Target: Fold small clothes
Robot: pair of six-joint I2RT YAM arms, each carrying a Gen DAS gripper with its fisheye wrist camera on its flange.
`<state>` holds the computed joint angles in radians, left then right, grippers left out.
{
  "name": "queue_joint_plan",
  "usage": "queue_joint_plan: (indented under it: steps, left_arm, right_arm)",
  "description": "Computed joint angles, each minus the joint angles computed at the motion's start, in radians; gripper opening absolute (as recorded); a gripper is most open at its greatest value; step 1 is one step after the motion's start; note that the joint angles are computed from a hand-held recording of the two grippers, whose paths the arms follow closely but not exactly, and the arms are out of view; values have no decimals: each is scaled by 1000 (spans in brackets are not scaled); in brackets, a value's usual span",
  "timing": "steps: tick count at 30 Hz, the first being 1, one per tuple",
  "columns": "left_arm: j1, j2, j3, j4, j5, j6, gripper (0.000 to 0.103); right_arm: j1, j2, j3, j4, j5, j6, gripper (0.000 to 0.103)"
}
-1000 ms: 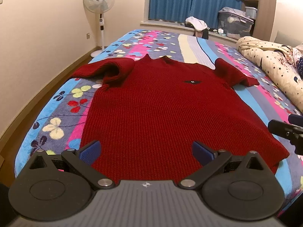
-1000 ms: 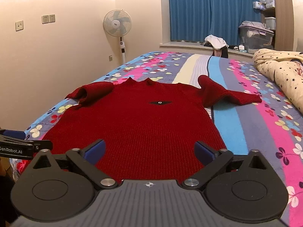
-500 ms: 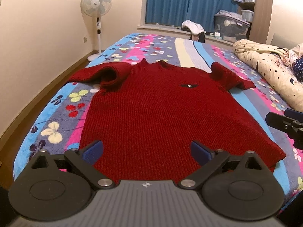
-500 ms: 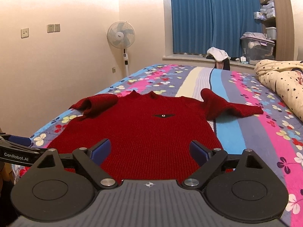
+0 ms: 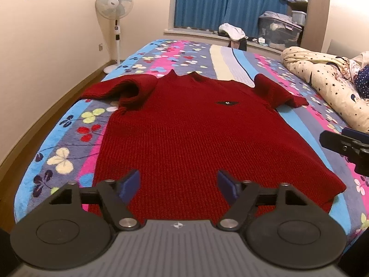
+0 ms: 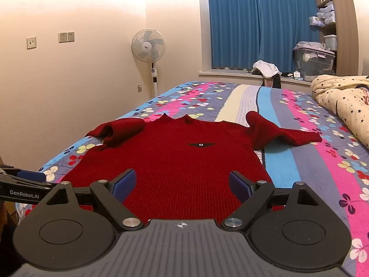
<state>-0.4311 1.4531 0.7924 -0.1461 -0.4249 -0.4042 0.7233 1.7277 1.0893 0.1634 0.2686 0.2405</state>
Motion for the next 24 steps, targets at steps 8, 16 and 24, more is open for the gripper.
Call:
queue_joint_plan:
  steps: [8,16,24]
  left_arm:
    - [-2,18,-1,53,-32,16,63]
    - [50,48,67,46,-28,71,63]
    - [147,203,323,66,54,244,63]
  right_arm:
    - [-6,33,29,16,-29,4,74]
    - [-29,122,129,14,-57,45,53]
    - [-35,202,212,80,-14,-14,45]
